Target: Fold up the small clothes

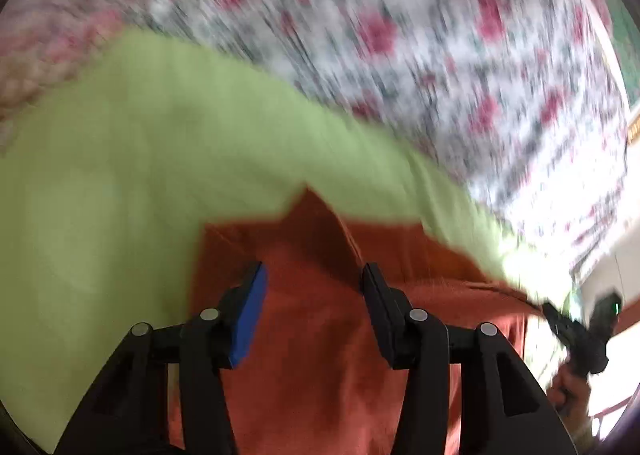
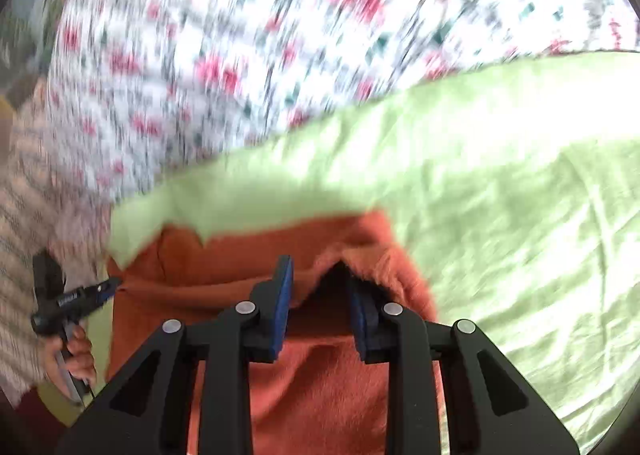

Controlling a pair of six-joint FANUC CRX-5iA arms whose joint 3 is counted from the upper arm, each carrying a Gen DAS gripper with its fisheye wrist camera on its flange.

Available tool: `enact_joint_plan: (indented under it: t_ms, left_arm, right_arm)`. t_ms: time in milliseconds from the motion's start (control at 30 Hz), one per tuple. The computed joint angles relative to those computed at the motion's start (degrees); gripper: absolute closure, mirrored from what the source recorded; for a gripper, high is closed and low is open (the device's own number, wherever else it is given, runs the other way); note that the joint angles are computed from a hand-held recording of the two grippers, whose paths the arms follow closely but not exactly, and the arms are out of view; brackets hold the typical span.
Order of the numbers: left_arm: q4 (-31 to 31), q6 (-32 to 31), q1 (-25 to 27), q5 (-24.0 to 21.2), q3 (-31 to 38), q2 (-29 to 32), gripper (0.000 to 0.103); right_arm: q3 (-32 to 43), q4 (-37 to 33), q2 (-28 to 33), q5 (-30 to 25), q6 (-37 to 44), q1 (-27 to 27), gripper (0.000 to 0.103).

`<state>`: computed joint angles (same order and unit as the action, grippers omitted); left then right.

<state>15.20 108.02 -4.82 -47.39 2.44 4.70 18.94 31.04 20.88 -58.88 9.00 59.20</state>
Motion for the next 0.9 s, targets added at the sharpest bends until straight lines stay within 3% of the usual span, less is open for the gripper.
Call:
enact_joint_plan:
  t_ms: [100,200,333,633,900]
  left_arm:
    - [2.12,0.43,1.45,1.18,-2.83,-2.26,0.054]
    - [0.97,1.25,0.78,-0.37,-3.60,-3.61,0.054]
    - [4.05,-0.03,0.63,-0.72,-9.64,-8.44,0.054]
    - [11.39,-1.81,-0.62,-3.67,-26.06,-23.95,0.052]
    - [15.65,-2.76,-1.20,-5.92,-34.44,-30.98,0.048]
  right_arm:
    - [-2.75,3.83,-1.43,1.14,-3.98,0.62,0.075]
    - [-3.80,6.52,-1.90,0.25,-7.70,1.82,0.075]
    - [-6.50,10.91,-3.55,-0.75,-15.19,3.17,0.075]
    - [-8.72,8.92,-6.00,-3.85,-19.38,8.26,0.074]
    - [-9.92,6.24,-5.00,-3.41,-27.52,15.84,0.073]
